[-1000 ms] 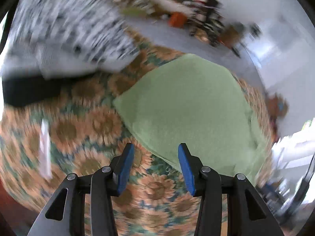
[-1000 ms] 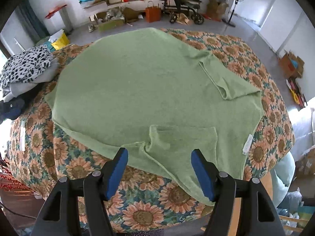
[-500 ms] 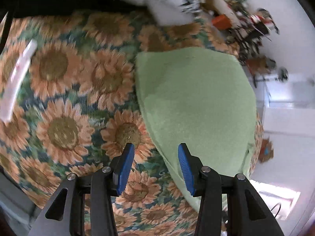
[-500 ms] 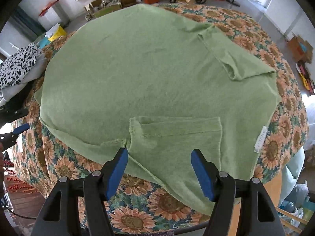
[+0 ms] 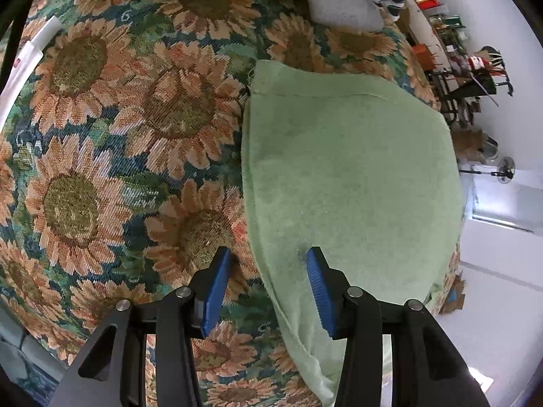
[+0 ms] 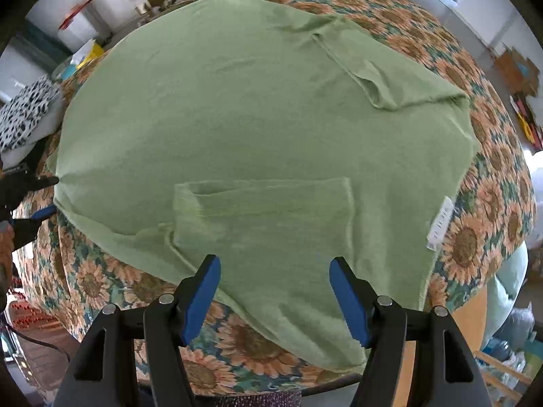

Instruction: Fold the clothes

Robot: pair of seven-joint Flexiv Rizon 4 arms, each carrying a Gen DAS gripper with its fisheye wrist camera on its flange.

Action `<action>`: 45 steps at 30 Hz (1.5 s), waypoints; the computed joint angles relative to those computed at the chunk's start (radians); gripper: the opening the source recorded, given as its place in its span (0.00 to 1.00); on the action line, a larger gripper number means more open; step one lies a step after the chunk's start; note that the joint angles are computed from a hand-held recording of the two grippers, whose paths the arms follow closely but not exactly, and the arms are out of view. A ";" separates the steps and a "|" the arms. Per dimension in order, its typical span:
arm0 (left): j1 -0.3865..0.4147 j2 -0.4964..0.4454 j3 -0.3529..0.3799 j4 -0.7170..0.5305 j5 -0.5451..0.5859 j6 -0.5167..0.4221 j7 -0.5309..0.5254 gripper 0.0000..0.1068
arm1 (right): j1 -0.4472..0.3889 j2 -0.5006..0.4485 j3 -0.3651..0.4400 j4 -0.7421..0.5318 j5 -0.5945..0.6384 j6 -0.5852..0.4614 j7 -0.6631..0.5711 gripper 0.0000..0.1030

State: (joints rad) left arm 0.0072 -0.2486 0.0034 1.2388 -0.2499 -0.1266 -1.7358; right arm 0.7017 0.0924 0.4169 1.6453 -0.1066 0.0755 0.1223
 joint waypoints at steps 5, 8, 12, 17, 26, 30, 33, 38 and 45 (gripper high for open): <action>-0.012 0.005 -0.002 -0.010 0.034 -0.001 0.001 0.33 | -0.013 0.049 0.007 0.041 0.026 -0.016 0.044 0.69; -0.017 0.008 -0.003 -0.012 0.044 0.002 0.006 0.26 | -0.025 0.079 0.010 0.067 0.041 -0.014 0.061 0.69; -0.031 0.012 -0.007 -0.026 0.079 0.010 0.024 0.15 | -0.039 0.105 0.012 0.086 0.052 -0.035 0.063 0.69; -0.043 0.006 -0.008 -0.048 0.106 0.003 0.026 0.10 | -0.059 0.135 0.010 0.116 0.062 -0.072 0.049 0.69; -0.087 -0.009 -0.025 -0.078 0.151 0.032 0.045 0.05 | -0.087 0.168 0.004 0.176 0.090 0.047 -0.051 0.73; -0.099 -0.067 -0.038 -0.166 0.157 -0.001 0.039 0.05 | -0.086 0.151 0.007 0.178 0.086 0.047 -0.056 0.74; -0.122 -0.153 -0.058 -0.289 0.182 -0.030 0.028 0.05 | -0.082 0.138 0.005 0.183 0.091 0.073 -0.066 0.72; -0.146 -0.201 -0.043 -0.361 0.170 -0.066 0.043 0.05 | -0.084 0.165 0.017 0.221 0.075 0.138 -0.044 0.15; -0.170 -0.247 -0.035 -0.406 0.183 -0.075 0.055 0.05 | -0.067 0.210 0.054 0.219 0.019 0.100 0.019 0.05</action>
